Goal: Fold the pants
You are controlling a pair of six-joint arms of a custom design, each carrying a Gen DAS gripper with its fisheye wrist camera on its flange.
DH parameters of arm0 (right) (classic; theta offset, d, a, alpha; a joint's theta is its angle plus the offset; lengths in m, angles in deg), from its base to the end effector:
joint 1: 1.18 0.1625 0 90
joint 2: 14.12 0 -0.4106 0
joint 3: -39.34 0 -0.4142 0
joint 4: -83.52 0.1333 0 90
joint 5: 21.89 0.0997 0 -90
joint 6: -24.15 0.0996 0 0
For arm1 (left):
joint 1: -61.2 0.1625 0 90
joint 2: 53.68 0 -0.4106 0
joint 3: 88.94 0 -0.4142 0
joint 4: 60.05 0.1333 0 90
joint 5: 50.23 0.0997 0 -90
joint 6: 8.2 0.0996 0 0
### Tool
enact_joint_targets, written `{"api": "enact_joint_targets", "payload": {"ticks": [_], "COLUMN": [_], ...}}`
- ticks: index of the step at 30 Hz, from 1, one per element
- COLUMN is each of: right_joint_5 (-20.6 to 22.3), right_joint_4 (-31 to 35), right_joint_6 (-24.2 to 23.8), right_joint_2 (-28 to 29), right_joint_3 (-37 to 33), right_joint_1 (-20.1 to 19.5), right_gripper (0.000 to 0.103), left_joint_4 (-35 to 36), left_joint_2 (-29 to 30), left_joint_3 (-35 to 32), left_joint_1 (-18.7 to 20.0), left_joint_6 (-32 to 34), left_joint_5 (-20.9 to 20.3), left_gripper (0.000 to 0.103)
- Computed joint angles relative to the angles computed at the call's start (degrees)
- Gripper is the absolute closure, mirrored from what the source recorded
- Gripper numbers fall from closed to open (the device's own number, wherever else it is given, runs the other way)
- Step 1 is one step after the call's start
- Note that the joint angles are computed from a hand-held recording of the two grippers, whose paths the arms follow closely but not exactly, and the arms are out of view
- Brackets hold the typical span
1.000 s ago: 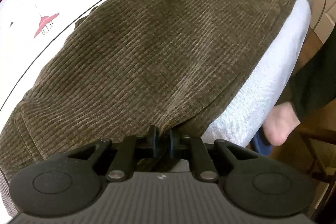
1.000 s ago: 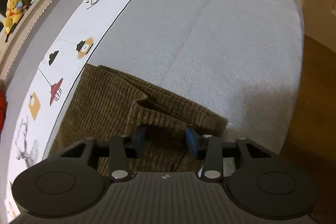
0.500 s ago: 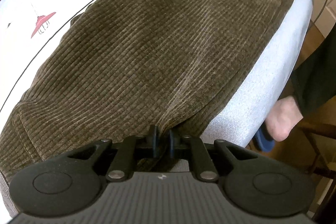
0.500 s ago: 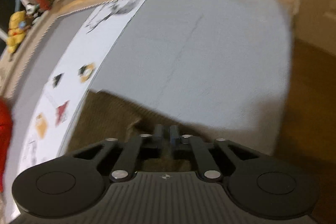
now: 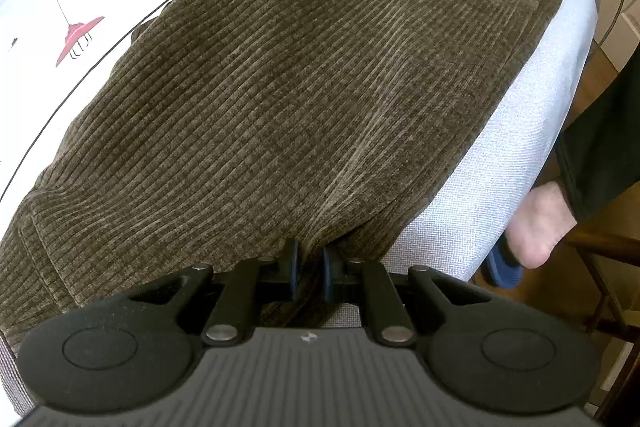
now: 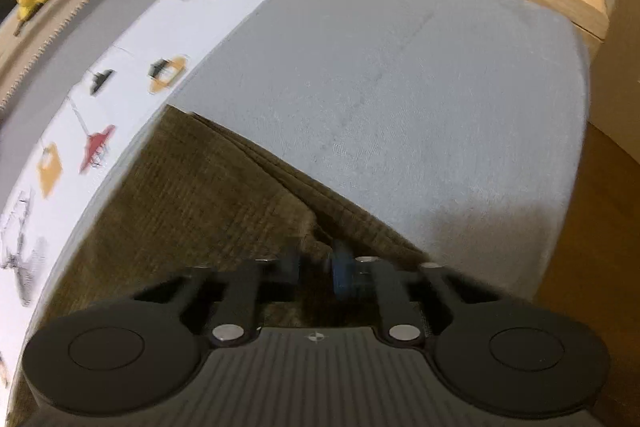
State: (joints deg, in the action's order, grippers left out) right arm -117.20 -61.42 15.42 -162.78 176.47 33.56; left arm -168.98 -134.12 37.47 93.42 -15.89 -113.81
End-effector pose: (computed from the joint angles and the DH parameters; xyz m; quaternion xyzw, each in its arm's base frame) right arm -0.0820 -0.2079 0.5107 -0.3533 -0.7576 0.4438 0.3229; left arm -0.2474 -0.3658 0.1448 0.4491 0.8349 0.0713 0.3100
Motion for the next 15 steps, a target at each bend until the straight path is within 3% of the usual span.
{"api": "enact_joint_targets", "payload": {"ticks": [3,5,7,10,12,13,15], "right_joint_5": [5.4,4.8,-2.3,-10.1,-15.3,-20.4,-27.4], "right_joint_4": [-2.0,-4.7,-5.3,-1.3,-5.7,-9.9,-17.3], "right_joint_6": [-1.3,-1.1,0.9,2.5,1.5,0.9,-1.0], "right_joint_2": [-4.6,-6.1,-3.6,0.9,2.6,4.3,6.8], "right_joint_3": [1.2,1.8,1.3,-0.4,0.3,0.8,1.7], "right_joint_1": [-3.4,-3.7,-0.8,2.3,6.8,11.0,17.4], "right_gripper": [0.092,0.092,0.092,0.088,0.082,0.079,0.070], "left_joint_4": [-0.2,-0.4,0.3,1.7,-0.3,-1.9,-5.2], "left_joint_2": [-0.9,-1.9,-2.4,-3.2,-5.9,-7.4,-11.2], "left_joint_3": [0.1,0.0,0.0,0.5,0.6,0.6,0.7], "left_joint_1": [-0.1,0.1,0.3,0.1,0.7,1.1,2.0], "left_joint_6": [1.3,2.3,2.8,3.7,4.1,3.6,1.0], "left_joint_5": [-0.6,-2.2,-3.4,-4.2,-6.1,-6.3,-4.1], "left_gripper": [0.090,0.091,0.091,0.091,0.086,0.079,0.076]}}
